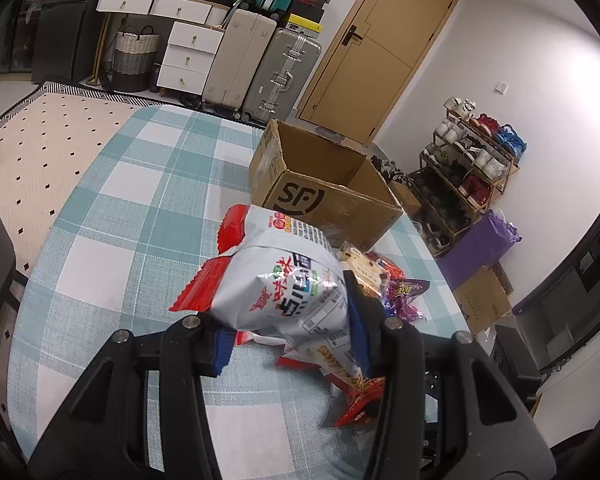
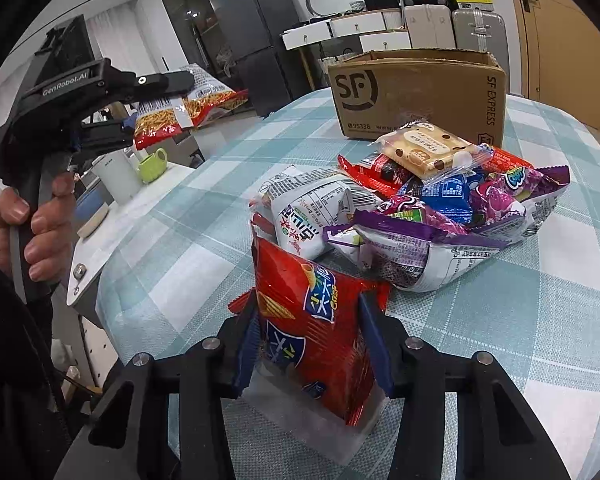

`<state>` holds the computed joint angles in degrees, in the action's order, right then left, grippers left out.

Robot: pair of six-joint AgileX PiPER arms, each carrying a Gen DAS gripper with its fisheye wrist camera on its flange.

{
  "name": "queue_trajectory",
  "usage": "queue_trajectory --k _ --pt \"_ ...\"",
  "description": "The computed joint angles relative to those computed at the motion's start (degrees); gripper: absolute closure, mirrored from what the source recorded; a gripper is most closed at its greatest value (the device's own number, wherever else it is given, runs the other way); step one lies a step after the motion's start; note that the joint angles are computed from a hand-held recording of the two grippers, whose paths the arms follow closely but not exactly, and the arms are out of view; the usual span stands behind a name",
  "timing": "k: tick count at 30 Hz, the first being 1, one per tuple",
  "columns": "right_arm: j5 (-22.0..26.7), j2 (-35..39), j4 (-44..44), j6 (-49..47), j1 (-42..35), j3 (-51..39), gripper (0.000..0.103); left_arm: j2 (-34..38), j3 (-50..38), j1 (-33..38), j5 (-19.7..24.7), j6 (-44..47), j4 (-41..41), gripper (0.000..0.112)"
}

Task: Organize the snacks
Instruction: 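Carry both packets over the cardboard box and lower them inside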

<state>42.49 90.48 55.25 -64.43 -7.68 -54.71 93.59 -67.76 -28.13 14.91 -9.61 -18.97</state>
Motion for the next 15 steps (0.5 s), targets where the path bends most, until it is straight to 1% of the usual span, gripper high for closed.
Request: queue_trajectory --k 6,8,11,15 --pt "3.9 -0.6 3.3 -2.0 -2.7 -0.1 0.057 -0.3 1.1 -0.7 -0.9 -1.9 1.3 0.068" --pt "6.9 -0.1 5.4 -2.7 -4.5 -0.4 0.057 -0.5 1.3 -1.0 -0.9 -4.1 3.5 0.068" --pt "10.2 -0.1 7.8 -3.5 -6.8 -0.5 0.057 -0.5 1.4 -0.9 -1.0 -4.1 3.6 0.068" --pt "15.1 -0.6 10.5 -4.5 -9.5 -0.7 0.057 -1.0 1.6 -1.6 -1.0 -7.4 7.2 0.068"
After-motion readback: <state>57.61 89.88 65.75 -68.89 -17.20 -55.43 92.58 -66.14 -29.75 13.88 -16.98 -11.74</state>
